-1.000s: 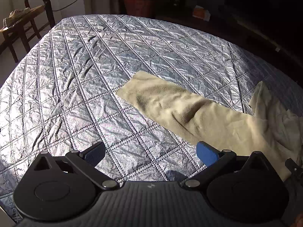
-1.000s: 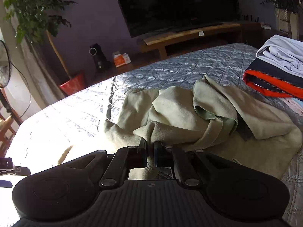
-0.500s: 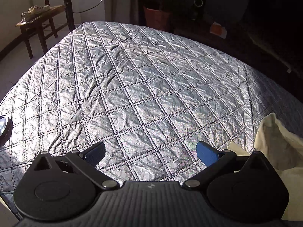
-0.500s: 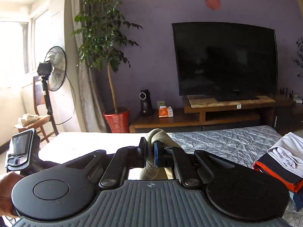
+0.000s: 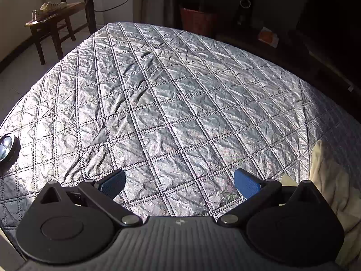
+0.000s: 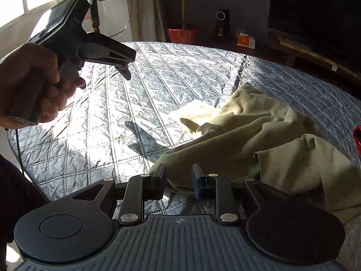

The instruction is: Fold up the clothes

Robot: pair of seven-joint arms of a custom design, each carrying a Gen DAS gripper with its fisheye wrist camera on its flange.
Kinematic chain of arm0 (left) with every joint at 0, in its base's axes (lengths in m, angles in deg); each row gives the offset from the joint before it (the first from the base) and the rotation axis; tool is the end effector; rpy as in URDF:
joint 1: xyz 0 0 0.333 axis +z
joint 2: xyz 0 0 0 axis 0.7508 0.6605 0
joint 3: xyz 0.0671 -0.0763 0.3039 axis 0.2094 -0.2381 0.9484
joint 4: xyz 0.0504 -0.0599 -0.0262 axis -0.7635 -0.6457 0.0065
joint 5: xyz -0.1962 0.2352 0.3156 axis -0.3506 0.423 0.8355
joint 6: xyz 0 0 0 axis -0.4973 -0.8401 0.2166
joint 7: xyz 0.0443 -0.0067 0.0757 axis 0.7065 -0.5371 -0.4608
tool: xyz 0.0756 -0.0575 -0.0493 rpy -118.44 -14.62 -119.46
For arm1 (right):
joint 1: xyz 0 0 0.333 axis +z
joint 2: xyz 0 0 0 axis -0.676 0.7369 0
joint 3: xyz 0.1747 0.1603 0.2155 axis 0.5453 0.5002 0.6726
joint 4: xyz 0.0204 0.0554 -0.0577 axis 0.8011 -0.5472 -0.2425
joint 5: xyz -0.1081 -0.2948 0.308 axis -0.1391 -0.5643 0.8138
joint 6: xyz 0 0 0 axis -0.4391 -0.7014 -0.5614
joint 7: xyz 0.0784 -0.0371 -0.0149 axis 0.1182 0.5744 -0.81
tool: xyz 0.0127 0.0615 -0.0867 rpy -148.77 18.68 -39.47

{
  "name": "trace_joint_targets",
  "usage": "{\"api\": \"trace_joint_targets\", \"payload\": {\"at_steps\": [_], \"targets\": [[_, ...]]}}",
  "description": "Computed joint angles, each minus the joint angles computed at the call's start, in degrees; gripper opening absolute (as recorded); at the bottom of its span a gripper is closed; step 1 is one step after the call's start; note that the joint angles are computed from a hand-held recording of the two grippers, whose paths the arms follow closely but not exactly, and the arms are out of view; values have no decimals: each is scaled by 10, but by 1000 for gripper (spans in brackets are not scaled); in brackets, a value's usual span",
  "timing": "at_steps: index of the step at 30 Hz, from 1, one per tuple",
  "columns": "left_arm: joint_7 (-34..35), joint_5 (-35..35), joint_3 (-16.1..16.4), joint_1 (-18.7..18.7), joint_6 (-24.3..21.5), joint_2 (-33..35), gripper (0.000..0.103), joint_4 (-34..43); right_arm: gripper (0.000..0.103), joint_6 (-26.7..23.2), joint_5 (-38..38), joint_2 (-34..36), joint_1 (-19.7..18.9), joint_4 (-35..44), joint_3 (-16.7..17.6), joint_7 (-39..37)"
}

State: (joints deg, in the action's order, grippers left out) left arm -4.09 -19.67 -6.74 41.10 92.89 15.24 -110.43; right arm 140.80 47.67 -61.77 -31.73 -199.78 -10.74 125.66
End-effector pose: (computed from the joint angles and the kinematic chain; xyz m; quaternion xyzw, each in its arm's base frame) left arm 0.7916 -0.1785 0.5753 -0.6355 0.7228 -0.2305 0.1437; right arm 0.5393 0.1926 0.5757 -0.5763 0.7302 -0.2924 0.2216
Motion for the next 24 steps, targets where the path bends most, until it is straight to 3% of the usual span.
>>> {"api": "trace_joint_targets", "payload": {"at_steps": [3,7,9,13,15,17,19,24], "targets": [[10,-2,-3,0,-3,0,102,-1,52,-57,-17,-6,-17,5,-8,-7],[18,-3,-5,-1,3,-9,102,-15,50,-91,-37,9,-30,19,-21,-47],[22,-3,-5,-2,5,-13,102,-22,55,-89,-36,26,-28,28,-30,-99],[26,-4,-6,-5,1,-12,102,-22,61,-39,-28,44,-24,21,-47,-229],[30,-5,-7,-5,1,-12,102,-21,62,-33,-56,45,-24,17,-44,-282],[37,-7,-9,-5,-1,-13,102,-24,66,-14,-29,39,-21,8,-53,-348],[44,-10,-11,-5,-3,-14,102,-25,61,-9,6,38,-21,5,-60,-405],[53,-13,-11,-6,-3,-15,102,-27,53,-9,92,54,-32,14,-73,-442]]}}
